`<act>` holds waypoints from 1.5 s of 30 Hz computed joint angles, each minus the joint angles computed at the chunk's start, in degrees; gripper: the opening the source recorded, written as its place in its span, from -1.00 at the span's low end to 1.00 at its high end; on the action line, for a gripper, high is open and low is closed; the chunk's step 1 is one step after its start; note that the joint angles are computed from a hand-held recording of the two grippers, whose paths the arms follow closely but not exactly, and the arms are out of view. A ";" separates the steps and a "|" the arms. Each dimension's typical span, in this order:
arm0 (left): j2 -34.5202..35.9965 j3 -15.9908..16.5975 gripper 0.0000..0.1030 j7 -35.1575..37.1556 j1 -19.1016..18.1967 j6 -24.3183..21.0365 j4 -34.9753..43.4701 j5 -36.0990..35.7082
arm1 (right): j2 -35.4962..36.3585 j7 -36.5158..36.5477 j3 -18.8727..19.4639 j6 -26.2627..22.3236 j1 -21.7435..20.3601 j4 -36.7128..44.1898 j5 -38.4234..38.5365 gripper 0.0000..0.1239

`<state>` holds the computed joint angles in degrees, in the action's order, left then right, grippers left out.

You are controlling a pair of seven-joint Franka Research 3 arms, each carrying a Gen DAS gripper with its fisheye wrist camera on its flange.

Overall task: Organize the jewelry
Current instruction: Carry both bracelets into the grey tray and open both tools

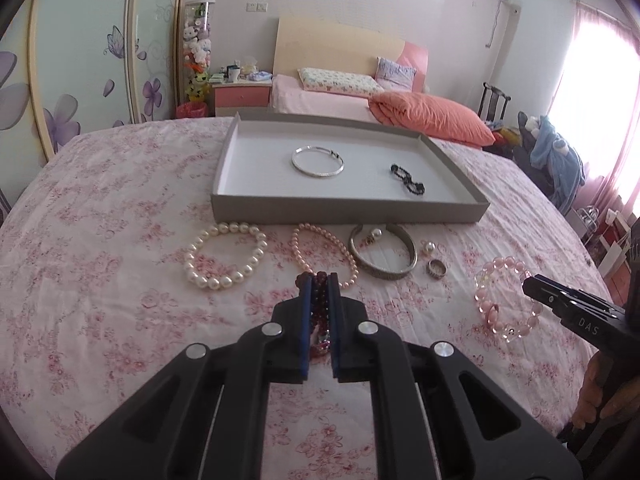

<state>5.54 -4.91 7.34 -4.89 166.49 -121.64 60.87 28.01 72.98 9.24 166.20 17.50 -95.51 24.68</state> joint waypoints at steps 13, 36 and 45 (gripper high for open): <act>-3.35 -0.70 -0.83 -8.52 1.56 -1.15 -1.41 8.91 | -0.40 -14.69 9.59 2.97 -5.67 0.43 12.88 -0.62; -4.77 -2.36 -0.83 -13.54 1.84 -5.94 0.88 18.22 | 0.28 -30.70 12.74 8.55 -4.92 5.65 26.22 -0.62; -3.78 -2.43 -0.83 -11.95 1.28 -8.93 3.66 19.52 | 2.37 -33.07 16.03 12.95 -6.24 8.89 24.79 -0.62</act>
<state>1.76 -7.35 -4.61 -3.61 157.56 -117.99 80.39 30.38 39.91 25.27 179.16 11.27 -86.62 49.46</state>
